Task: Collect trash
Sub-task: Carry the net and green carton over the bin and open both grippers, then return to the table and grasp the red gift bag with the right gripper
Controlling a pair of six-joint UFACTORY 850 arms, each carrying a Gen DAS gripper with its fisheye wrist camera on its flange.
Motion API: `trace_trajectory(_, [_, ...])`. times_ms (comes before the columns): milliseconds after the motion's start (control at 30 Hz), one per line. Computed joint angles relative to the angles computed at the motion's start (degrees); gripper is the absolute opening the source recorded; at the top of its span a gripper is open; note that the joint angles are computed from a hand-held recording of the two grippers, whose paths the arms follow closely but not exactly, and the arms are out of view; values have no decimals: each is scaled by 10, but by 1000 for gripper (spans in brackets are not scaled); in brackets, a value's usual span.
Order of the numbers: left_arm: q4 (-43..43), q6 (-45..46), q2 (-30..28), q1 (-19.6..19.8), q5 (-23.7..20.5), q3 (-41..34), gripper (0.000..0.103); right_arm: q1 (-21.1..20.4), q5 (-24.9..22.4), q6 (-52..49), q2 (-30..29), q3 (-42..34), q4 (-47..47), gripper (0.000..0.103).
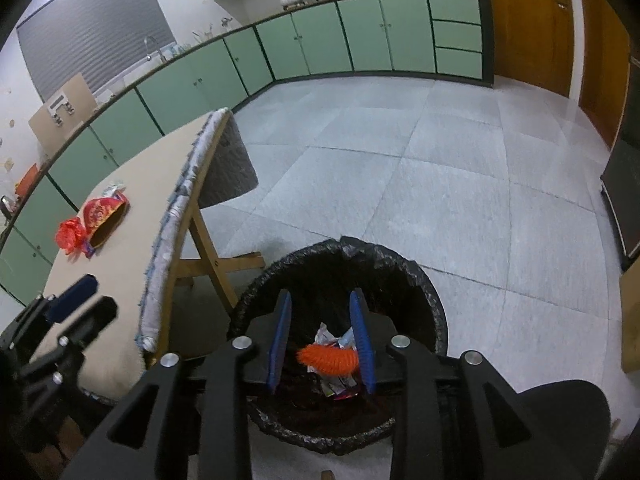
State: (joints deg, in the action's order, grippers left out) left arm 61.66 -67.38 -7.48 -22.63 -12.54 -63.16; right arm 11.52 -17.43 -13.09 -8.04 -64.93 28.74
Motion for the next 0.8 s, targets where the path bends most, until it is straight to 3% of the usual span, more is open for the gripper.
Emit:
trace_trajectory(400, [155, -177, 95, 51, -69, 65, 68, 56, -1, -75, -17, -61, 55, 37])
trace_trajectory(533, [201, -218, 123, 79, -106, 81, 79, 93, -1, -164, -48, -109, 120, 48])
trace_trajectory(800, [238, -249, 138, 172, -123, 84, 81, 156, -35, -326, -154, -242, 211, 67])
